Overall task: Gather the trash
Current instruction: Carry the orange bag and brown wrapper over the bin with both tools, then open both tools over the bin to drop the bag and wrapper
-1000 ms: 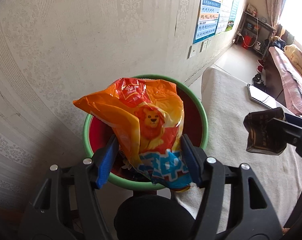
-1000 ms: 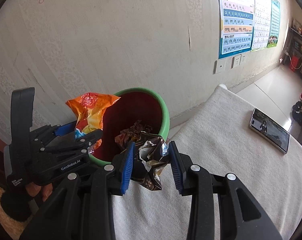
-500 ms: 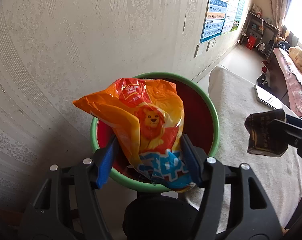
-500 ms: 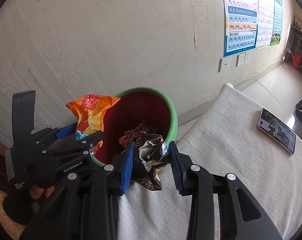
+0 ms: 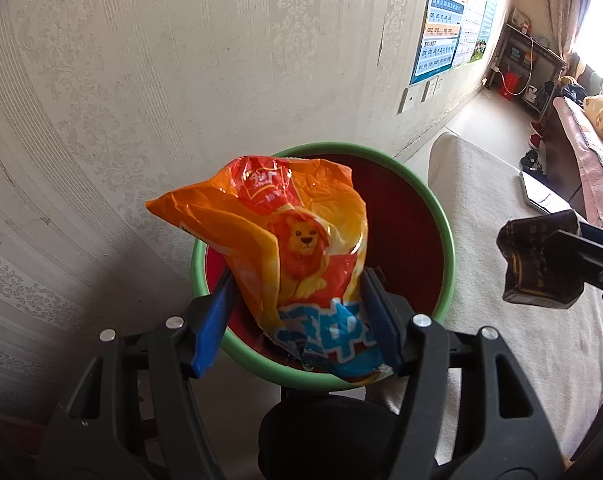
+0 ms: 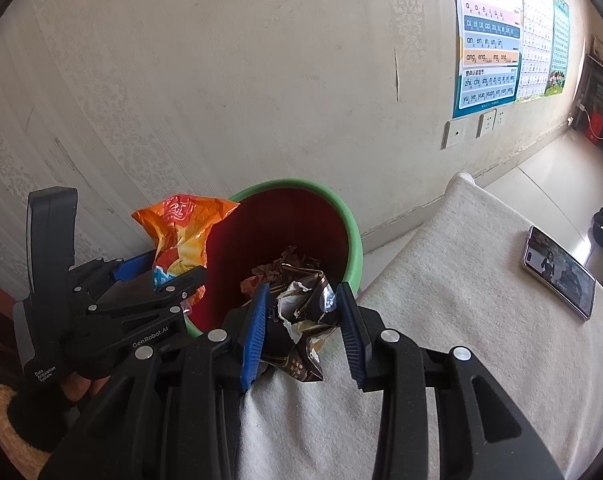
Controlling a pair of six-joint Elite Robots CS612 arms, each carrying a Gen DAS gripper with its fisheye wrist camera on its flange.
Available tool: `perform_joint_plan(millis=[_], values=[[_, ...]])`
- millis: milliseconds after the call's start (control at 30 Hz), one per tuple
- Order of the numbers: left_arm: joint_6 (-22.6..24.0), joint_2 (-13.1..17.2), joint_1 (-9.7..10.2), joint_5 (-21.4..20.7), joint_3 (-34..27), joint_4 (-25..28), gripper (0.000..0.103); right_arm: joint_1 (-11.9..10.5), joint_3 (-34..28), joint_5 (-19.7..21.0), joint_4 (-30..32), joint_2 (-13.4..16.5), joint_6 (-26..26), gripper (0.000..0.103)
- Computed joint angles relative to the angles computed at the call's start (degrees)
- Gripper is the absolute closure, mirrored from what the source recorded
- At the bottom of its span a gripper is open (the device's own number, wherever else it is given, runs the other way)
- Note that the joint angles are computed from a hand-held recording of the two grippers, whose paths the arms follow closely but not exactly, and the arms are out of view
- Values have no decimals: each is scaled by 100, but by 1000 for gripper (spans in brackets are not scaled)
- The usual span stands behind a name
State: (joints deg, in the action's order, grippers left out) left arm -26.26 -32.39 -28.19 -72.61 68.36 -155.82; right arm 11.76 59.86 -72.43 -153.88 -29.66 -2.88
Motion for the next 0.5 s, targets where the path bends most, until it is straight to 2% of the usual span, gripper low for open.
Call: perform_joint_plan(millis=[500], values=[[-40, 73, 59, -80, -121, 176, 42, 30, -371, -42, 255, 178, 84, 69]])
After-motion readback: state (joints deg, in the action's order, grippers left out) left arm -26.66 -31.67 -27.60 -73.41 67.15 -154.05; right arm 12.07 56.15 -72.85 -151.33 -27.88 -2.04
